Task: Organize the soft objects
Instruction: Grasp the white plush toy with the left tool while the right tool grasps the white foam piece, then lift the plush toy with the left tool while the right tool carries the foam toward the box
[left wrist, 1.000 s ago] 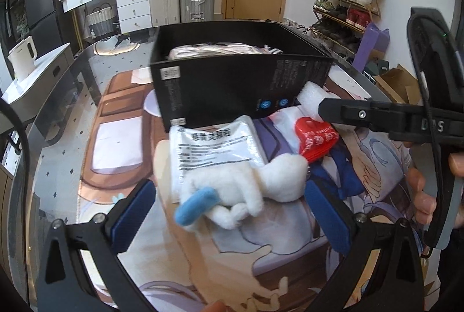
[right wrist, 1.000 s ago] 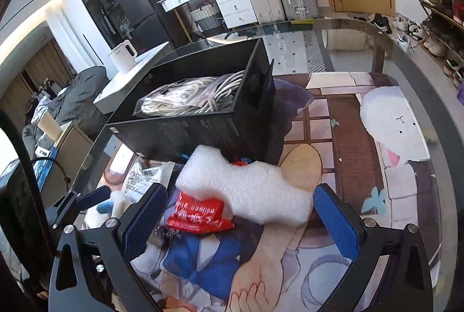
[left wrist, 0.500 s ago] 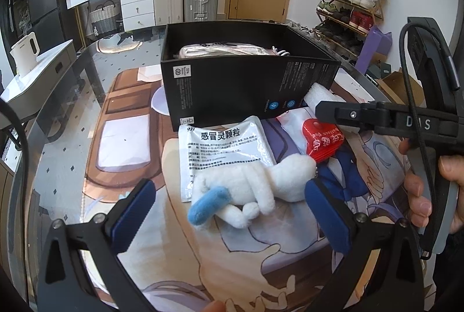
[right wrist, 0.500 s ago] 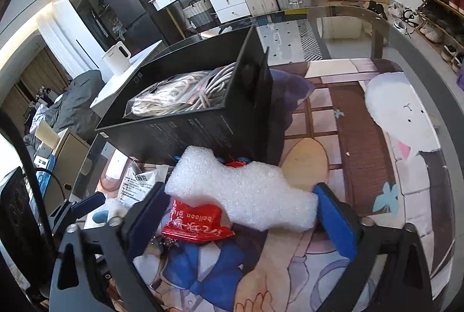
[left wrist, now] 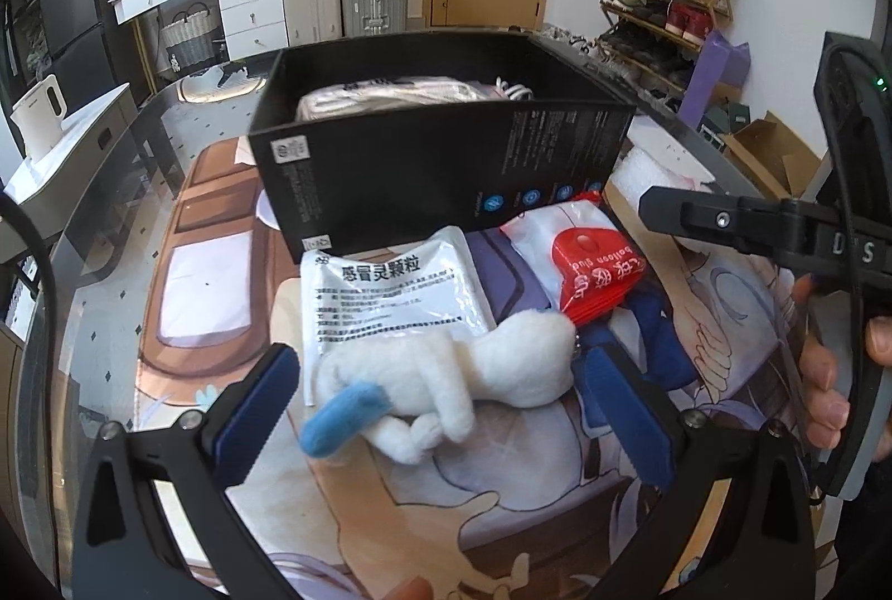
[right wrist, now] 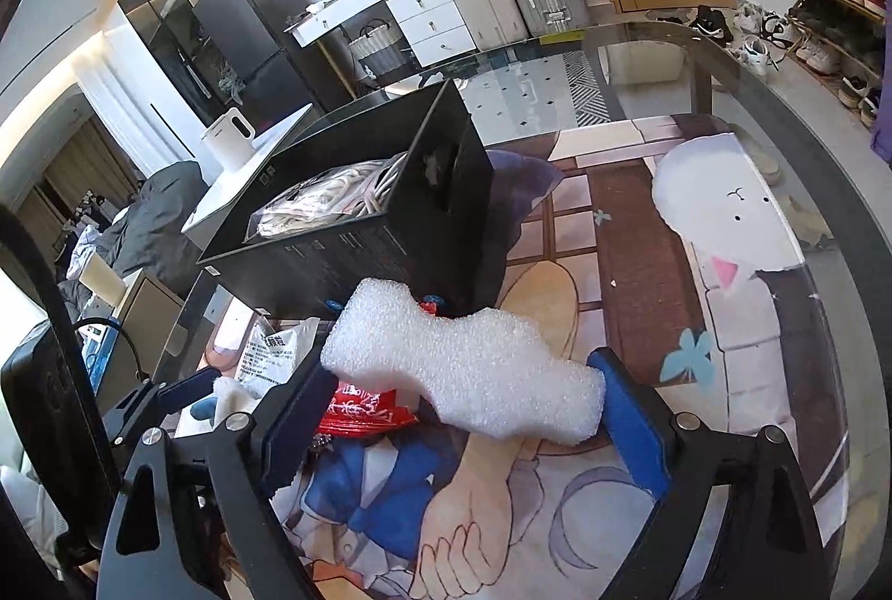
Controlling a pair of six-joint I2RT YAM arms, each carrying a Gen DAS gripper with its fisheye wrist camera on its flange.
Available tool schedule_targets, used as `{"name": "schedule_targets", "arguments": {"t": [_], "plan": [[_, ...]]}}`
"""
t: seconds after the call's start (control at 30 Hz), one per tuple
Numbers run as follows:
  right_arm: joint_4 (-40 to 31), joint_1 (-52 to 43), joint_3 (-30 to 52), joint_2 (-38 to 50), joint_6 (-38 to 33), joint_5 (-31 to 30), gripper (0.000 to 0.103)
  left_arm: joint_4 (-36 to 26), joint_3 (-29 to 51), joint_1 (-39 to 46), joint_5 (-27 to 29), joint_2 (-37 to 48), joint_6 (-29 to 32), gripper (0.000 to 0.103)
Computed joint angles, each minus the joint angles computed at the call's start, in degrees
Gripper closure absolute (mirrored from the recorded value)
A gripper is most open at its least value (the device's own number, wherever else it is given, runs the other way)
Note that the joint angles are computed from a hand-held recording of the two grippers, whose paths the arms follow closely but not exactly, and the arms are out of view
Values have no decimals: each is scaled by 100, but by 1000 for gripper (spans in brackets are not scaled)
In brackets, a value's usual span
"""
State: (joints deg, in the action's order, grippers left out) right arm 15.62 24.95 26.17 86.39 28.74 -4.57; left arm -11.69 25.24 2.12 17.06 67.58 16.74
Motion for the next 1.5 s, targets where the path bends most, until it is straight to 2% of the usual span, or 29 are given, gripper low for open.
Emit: {"name": "schedule_targets", "arguments": {"t": [0.1,0.33,0.43,0.53,0.67,0.9,1.27,1.5], "plan": [[5,-33,-4,-4,-46,-19,11,103,30,-213,-344,145,-145,0],[-69,-18,-47,-142,-68,14,11,122,113,-358,-513,438,-321,0],[-142,13,-67,-241,-88,56,11,142,63,-218,-296,412,-271,1],[-250,73,-77,-365,-82,130,11,138,9,24,-119,312,-101,15],[-400,154,-83,-529,-55,226,11,-45,43,375,286,266,71,18],[-682,356,-96,-869,-39,442,11,-350,-74,871,702,-190,417,18],[-1155,699,-36,-1539,-14,686,11,-1039,286,1995,1554,-595,1018,18],[-1567,972,191,-1864,-63,946,11,-1138,675,2171,1745,-597,967,18]]}}
